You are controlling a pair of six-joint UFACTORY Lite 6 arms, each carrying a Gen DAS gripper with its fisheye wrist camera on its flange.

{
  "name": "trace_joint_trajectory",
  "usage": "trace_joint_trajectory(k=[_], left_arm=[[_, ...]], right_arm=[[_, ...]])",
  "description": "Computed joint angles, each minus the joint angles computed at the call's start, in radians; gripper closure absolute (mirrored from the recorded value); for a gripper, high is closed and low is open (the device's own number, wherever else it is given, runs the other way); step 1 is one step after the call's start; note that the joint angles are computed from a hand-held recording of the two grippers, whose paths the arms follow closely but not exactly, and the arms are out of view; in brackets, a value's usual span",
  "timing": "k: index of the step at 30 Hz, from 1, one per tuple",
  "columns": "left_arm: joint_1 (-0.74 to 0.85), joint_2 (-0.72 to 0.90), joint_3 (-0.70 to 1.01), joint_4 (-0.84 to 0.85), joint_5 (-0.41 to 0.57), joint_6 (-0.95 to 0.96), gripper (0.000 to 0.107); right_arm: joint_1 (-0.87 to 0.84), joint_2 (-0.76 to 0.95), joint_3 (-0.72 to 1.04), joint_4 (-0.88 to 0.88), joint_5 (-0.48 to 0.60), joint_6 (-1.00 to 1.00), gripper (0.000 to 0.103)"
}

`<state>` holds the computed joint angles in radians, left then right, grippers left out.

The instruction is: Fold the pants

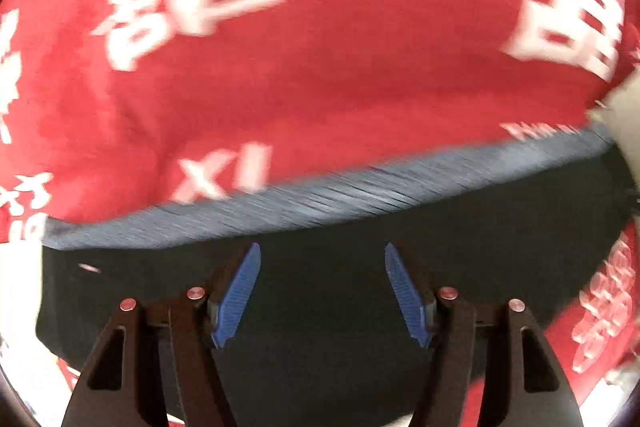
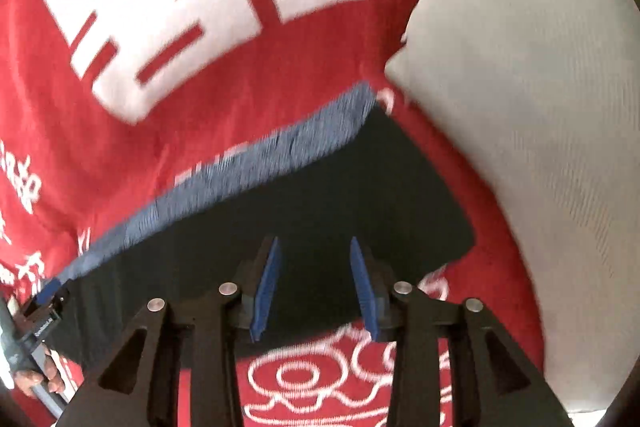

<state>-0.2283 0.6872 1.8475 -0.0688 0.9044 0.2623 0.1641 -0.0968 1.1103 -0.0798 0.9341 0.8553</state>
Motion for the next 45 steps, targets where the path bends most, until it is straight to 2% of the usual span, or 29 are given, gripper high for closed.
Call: trace_joint_trajectory(k=[3,5,6,7,8,9,11,12,14,20,23,28,36,39,42,45], left_arm=[[-0.069,-0.084,-0.185,0.003,-0.050,-0.057,0.041],[-0.111,-0.078,-0.232,0.025,-0.067,-0.112,0.040],[-0.126,-0.111,-0.288,0.051,-0.125,-0.151,0.037],[-0.140,-0.133,-0.331,0.085,-0.168,-0.182,0.031],[-0.144,-0.140,-0.347,0.099,-0.188,-0.191,0.026],[-0.140,-0.139,-0.351,0.097,-0.195,-0.191,0.023],[-0.110,-0.099,-0.298,0.059,-0.153,-0.180,0.009],[-0.094,-0.064,-0.256,0.037,-0.117,-0.181,0.007],[-0.078,-0.041,-0.212,0.016,-0.080,-0.154,0.005],[-0.097,-0.023,-0.194,0.043,-0.095,-0.161,0.005],[-0.100,-0.018,-0.199,0.050,-0.113,-0.170,0.005],[-0.092,-0.024,-0.249,0.052,-0.163,-0.165,0.005],[-0.089,-0.022,-0.250,0.055,-0.174,-0.165,0.004],[-0.089,-0.062,-0.281,0.055,-0.164,-0.164,0.004],[-0.112,-0.054,-0.232,0.111,-0.107,-0.227,0.004],[-0.142,-0.065,-0.174,0.079,-0.072,-0.231,0.004]], right_arm=[[0.062,0.011,-0.051,-0.010,-0.020,0.061,0.063],[0.081,0.011,-0.091,-0.049,-0.053,0.078,0.063],[0.086,0.009,-0.099,-0.063,-0.069,0.086,0.057],[0.082,0.006,-0.105,-0.046,-0.088,0.068,0.044],[0.084,0.007,-0.107,-0.028,-0.107,0.041,0.039],[0.113,0.016,-0.086,-0.035,-0.092,0.057,0.033],[0.146,0.050,-0.053,-0.063,-0.062,0.055,0.030],[0.152,0.061,-0.041,-0.069,-0.053,0.058,0.030],[0.150,0.069,-0.021,-0.060,-0.031,0.069,0.030],[0.079,0.030,-0.008,0.047,-0.021,0.037,0.029],[0.048,-0.085,-0.062,0.115,-0.008,0.027,0.029],[0.025,-0.288,-0.213,0.274,-0.049,0.034,0.029],[0.058,-0.638,-0.562,0.433,-0.223,0.145,0.029],[0.055,-0.735,-0.656,0.452,-0.281,0.175,0.029],[0.026,-0.926,-0.770,0.427,-0.308,0.279,0.029],[0.026,-1.010,-0.835,0.375,-0.358,0.385,0.029]])
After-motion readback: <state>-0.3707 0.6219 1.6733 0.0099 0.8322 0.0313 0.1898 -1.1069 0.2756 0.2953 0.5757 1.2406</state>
